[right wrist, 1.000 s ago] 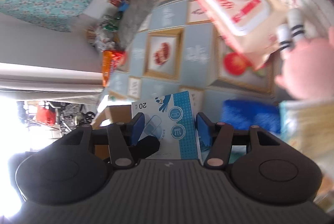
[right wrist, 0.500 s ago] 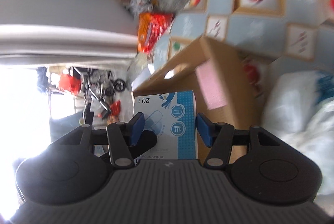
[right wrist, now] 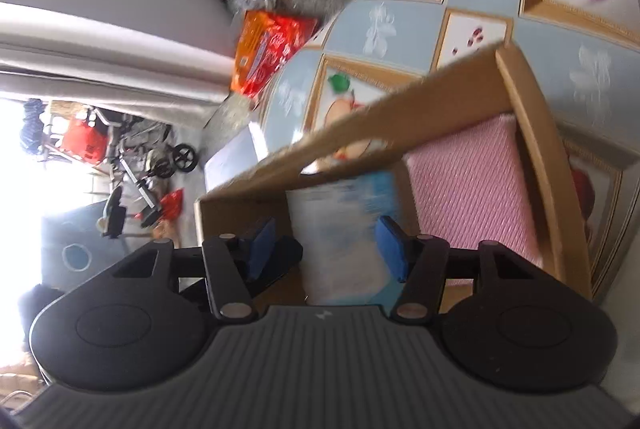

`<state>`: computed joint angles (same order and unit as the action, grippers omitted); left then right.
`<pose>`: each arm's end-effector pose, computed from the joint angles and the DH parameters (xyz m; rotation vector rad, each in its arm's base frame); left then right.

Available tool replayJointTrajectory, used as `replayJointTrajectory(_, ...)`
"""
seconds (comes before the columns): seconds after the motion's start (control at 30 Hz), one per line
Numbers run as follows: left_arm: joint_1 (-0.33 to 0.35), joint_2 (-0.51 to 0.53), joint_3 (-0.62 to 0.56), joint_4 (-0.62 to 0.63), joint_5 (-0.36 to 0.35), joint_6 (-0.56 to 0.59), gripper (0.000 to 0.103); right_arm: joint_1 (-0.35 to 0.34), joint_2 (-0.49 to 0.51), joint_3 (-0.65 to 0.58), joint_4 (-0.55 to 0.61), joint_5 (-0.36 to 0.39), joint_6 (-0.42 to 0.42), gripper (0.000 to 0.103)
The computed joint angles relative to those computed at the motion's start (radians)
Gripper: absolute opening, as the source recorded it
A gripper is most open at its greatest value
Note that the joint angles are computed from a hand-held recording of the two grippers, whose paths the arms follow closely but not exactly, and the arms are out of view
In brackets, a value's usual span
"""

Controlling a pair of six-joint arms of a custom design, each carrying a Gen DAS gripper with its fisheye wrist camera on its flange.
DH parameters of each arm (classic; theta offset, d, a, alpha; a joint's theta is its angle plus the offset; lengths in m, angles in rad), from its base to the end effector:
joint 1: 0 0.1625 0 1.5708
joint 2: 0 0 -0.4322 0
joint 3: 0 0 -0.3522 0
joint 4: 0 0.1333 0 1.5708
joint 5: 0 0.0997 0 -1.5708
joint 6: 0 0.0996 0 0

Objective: Organize soft objects
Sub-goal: 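Lower the bandage box into the cardboard box and open the right tool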

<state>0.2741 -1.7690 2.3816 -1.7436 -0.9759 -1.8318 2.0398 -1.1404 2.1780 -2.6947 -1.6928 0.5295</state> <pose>-0.1973 -0.2519 0.2666 -0.5143 2.5485 -0.7913 0.3193 -0.3620 0.1621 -0.1009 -3.0673 0.2061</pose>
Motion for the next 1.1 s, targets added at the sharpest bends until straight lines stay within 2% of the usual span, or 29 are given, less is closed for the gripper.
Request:
replayJointTrajectory(0.1,0.084,0.04,0.022,-0.055,-0.044,0.043,0.038,-0.001,-0.009,0.006,-0.012,-0.018,-0.012,0.056)
replayJointTrajectory(0.3,0.091,0.086,0.031,-0.088,-0.055,0.091,0.039,0.011,-0.093,0.028,0.04,-0.025,-0.028,0.056)
replayJointTrajectory(0.63,0.148,0.174,0.049,-0.245,-0.055,0.207,0.041,0.002,-0.208,0.081,0.09,-0.022,0.025,0.056)
replayJointTrajectory(0.73,0.136,0.187,0.034,-0.212,-0.061,0.197,0.044,-0.004,-0.224,0.087,0.1,-0.029,0.027,0.056)
replayJointTrajectory(0.77,0.132,0.192,0.023,-0.187,-0.062,0.186,0.05,-0.005,-0.228,0.088,0.102,-0.033,0.022,0.056)
replayJointTrajectory(0.8,0.122,0.194,0.012,-0.155,-0.059,0.168,0.06,-0.005,-0.234,0.091,0.101,-0.039,0.014,0.056)
replayJointTrajectory(0.87,0.098,0.195,-0.013,-0.085,-0.05,0.12,0.07,-0.002,-0.244,0.093,0.1,-0.049,-0.005,0.058)
replayJointTrajectory(1.0,0.029,0.184,-0.056,0.041,-0.031,0.025,0.075,-0.003,-0.28,0.111,0.082,-0.053,-0.027,0.06)
replayJointTrajectory(1.1,-0.025,0.187,-0.097,0.133,-0.031,-0.045,0.075,-0.018,-0.313,0.14,0.043,-0.036,-0.046,0.062)
